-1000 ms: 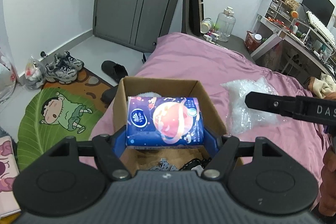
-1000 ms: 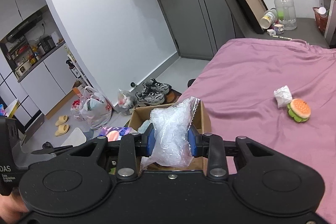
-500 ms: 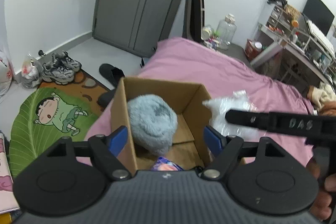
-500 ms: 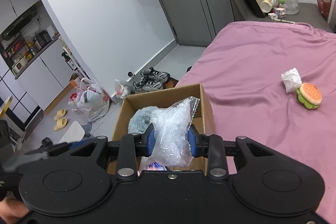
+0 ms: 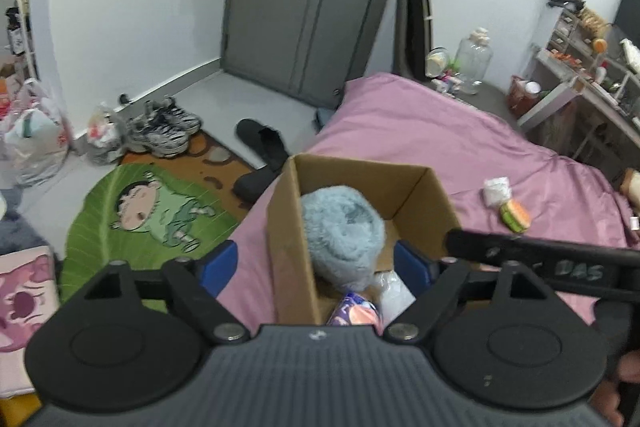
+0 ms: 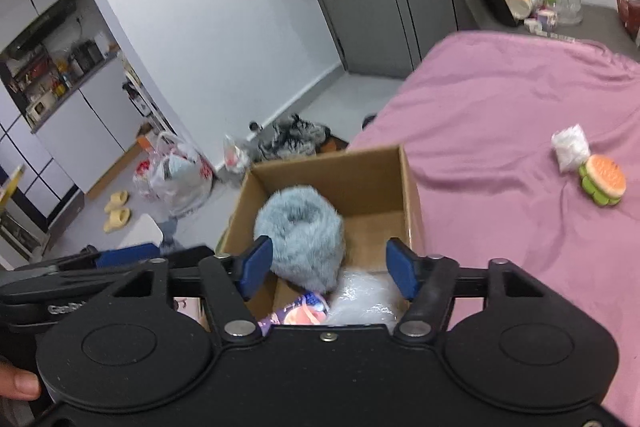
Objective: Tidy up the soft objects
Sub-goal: 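Drop the tissue pack into the box with the left gripper while the right gripper drops the plastic bag, then move both grippers back toward the burger plush and white tissue ball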
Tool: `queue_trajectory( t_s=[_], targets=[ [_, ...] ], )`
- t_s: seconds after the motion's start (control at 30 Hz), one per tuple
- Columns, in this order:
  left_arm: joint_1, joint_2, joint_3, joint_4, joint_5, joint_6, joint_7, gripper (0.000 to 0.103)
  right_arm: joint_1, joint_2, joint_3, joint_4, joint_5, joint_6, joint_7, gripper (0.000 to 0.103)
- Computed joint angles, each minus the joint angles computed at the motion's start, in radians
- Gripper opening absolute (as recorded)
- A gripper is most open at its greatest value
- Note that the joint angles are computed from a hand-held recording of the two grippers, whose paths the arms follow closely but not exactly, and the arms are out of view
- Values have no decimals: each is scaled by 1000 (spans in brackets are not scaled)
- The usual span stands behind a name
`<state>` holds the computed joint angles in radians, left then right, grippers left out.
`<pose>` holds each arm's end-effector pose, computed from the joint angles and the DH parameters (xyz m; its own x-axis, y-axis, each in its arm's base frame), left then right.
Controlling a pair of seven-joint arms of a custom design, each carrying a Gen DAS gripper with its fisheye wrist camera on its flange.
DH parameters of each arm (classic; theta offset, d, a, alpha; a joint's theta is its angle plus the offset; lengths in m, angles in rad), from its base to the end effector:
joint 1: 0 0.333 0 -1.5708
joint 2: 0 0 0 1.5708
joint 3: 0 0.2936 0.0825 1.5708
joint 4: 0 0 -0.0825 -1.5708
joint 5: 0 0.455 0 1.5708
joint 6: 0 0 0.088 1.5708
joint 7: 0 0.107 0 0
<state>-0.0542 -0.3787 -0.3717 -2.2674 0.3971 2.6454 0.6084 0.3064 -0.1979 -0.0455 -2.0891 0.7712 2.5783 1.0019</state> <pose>0.5079 -0.2569 0.5365 0.1483 -0.9730 0.1770 -0.6607 -0.2307 -0.7143 0.5980 0.1459 0.5403 0.4221 -0.8378 -0.3462 -0.7123 -0.0703 -0.6983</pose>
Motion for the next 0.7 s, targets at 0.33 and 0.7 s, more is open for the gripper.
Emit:
queue_trajectory(
  t_s=[0.33,0.7],
  targets=[
    [7,-21,-38,46,74,-86,-63,98,-12,-63,-25,-27,-26,13,-18,89],
    [-36,-13,-39,118,133,-185,-51,103,-17,-110,-69,-40,-70,-39,-27,103]
  ],
)
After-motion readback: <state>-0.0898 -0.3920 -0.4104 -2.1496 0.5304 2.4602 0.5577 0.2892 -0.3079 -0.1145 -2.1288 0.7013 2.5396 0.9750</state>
